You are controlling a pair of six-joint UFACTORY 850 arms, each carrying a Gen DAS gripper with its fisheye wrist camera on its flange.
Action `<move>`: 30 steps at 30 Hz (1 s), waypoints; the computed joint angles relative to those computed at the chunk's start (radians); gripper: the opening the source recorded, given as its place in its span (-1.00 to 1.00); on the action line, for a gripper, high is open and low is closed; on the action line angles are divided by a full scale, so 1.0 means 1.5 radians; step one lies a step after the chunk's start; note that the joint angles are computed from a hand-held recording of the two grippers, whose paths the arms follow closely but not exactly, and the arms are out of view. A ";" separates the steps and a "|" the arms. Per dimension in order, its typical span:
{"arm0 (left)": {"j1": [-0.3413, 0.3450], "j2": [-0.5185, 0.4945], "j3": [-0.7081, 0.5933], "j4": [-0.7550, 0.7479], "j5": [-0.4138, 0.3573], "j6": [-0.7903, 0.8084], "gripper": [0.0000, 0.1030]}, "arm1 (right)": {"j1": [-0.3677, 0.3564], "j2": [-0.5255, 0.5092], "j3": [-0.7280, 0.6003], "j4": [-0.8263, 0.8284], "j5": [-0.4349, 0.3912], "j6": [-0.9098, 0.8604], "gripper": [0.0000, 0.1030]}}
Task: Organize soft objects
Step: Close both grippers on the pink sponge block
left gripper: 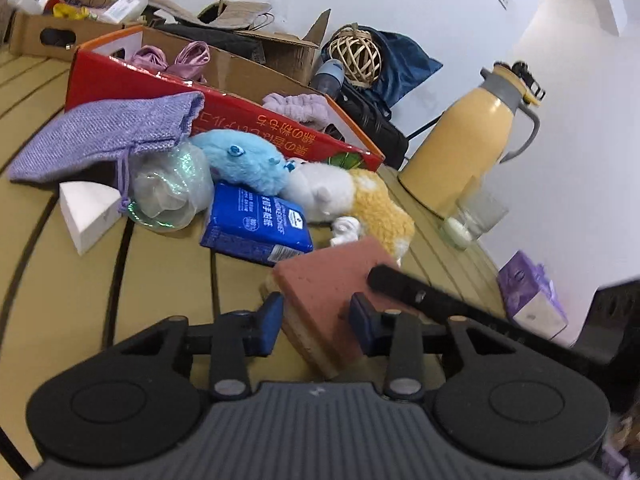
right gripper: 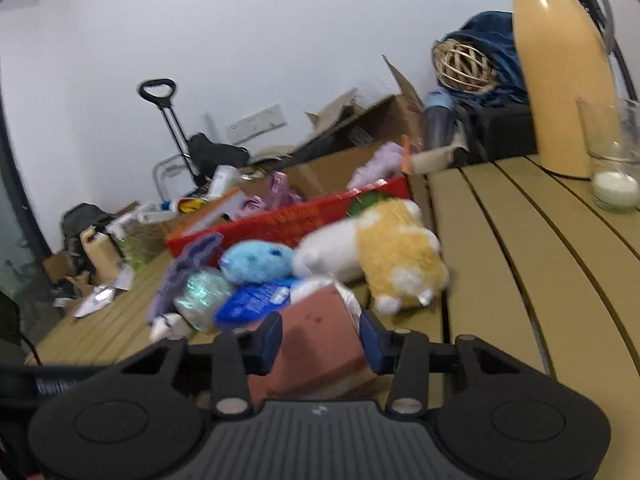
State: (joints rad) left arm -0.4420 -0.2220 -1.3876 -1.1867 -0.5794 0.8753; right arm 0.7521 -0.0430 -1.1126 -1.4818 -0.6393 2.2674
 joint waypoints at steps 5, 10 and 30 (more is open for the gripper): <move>-0.004 -0.003 0.014 -0.060 0.021 0.036 -0.23 | -0.003 0.013 0.022 -0.031 0.020 0.072 -0.31; 0.006 -0.002 0.025 -0.102 0.003 0.035 -0.33 | 0.015 0.002 0.005 -0.009 -0.020 0.012 -0.37; 0.055 -0.021 -0.165 -0.080 0.068 0.103 -0.35 | -0.002 -0.121 -0.291 0.021 -0.019 -0.133 -0.46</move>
State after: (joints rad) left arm -0.3595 -0.2535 -1.6349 -1.3070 -0.4776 1.0298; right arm 0.7496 -0.2252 -1.5493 -1.4510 -0.6679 2.0682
